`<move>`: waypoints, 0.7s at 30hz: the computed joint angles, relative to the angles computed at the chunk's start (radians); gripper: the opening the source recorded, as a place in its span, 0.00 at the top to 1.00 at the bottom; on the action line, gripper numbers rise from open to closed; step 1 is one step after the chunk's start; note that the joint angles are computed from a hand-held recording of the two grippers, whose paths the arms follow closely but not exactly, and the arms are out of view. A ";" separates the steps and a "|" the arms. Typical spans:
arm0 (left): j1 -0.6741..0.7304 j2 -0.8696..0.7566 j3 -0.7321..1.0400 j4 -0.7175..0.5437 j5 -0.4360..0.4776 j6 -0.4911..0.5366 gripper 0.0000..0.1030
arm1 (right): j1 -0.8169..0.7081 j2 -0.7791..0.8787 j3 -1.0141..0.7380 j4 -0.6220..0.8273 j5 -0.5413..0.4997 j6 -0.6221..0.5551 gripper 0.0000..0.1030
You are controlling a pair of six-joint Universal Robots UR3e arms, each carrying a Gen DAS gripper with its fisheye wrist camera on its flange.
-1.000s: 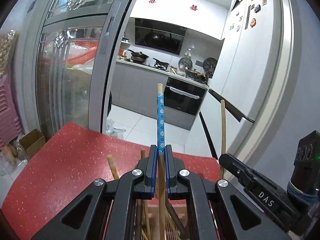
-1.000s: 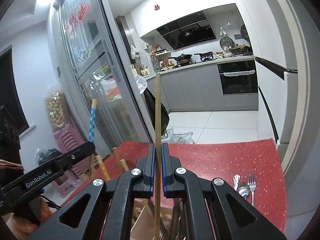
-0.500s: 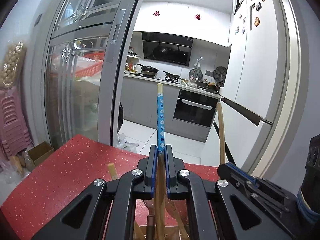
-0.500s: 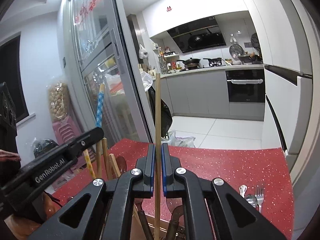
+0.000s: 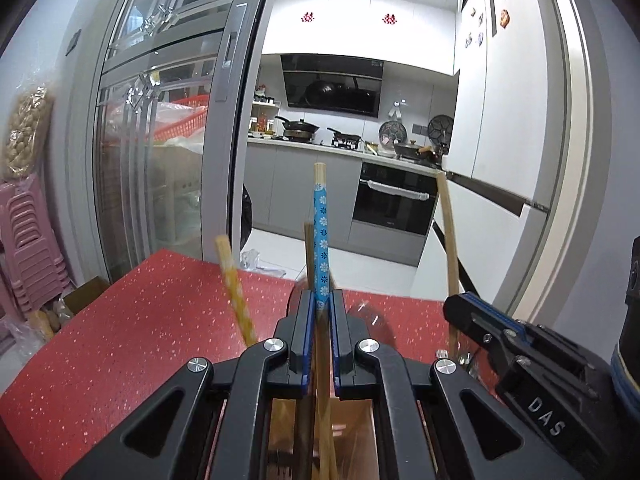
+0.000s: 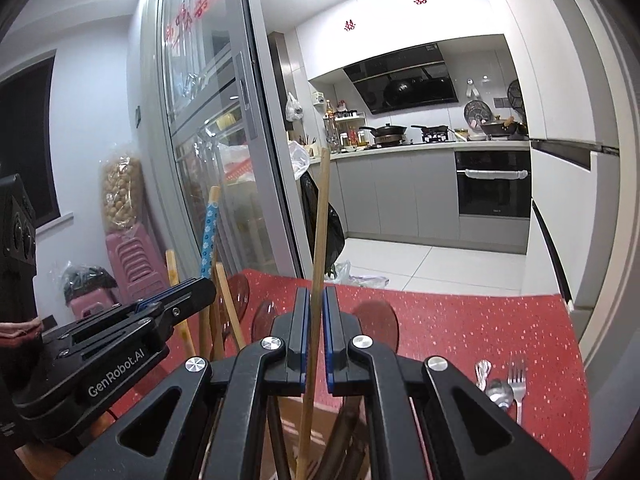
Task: Organize utensils
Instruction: 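Lower both chopsticks end-first into the beige holder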
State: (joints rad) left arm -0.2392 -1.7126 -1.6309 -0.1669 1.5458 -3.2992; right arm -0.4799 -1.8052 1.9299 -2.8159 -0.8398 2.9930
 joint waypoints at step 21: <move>-0.001 0.091 -0.063 -0.094 0.007 0.055 0.69 | -0.075 -0.170 0.012 0.357 0.050 -0.162 0.93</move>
